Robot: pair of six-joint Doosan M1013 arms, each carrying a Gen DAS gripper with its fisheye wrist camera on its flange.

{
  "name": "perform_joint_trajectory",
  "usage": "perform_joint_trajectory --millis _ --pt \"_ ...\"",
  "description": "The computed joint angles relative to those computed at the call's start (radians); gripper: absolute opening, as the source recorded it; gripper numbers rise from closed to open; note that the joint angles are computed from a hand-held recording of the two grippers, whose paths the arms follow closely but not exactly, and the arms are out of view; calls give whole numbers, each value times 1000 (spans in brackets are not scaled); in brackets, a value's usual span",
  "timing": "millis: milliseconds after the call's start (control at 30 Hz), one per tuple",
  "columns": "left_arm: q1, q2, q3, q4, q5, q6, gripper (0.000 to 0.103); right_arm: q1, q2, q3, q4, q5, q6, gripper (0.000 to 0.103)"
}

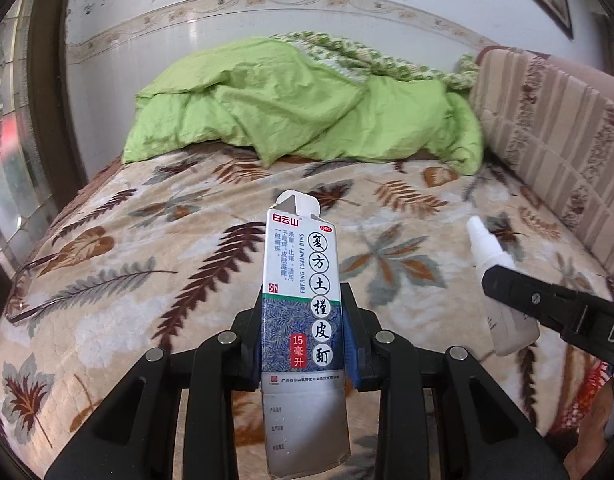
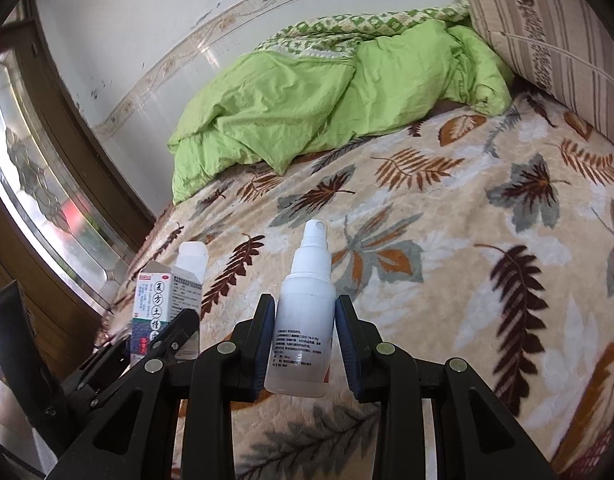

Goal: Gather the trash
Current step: 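Carry the bottle and box with both tools over the red wastebasket, then open both tools to drop the bottle and box into the wastebasket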

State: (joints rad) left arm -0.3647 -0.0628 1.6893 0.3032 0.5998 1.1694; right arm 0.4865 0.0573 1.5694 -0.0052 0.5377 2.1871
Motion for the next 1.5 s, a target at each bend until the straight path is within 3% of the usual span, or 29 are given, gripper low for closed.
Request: perform_joint_trajectory --millis 100,267,467,633,867,1067,1233,1333,1433,1500 --pt "-19 -20 2 -98 -9 95 29 -19 -56 48 41 3 4 33" --pt "-65 -46 0 -302 -2 320 29 -48 -159 128 -23 29 114 33" --pt "-121 -42 -46 -612 108 620 29 -100 -300 221 -140 104 291 33" --pt "-184 -7 -98 -744 223 746 29 -149 -410 289 -248 190 449 33" --pt "-286 54 -143 -806 362 807 29 -195 -498 349 -310 297 553 33" --pt "-339 99 -167 -812 437 802 29 -240 -527 383 -276 331 556 33" --pt "-364 101 -168 -771 420 781 56 -265 -525 391 -247 382 560 39" --pt "-359 88 -163 -759 395 781 58 -259 -534 394 -260 392 575 44" --pt "-352 64 -152 -730 346 770 67 -216 -522 373 -334 435 619 49" --pt "-341 38 -136 -716 300 768 75 -161 -500 345 -426 498 667 60"
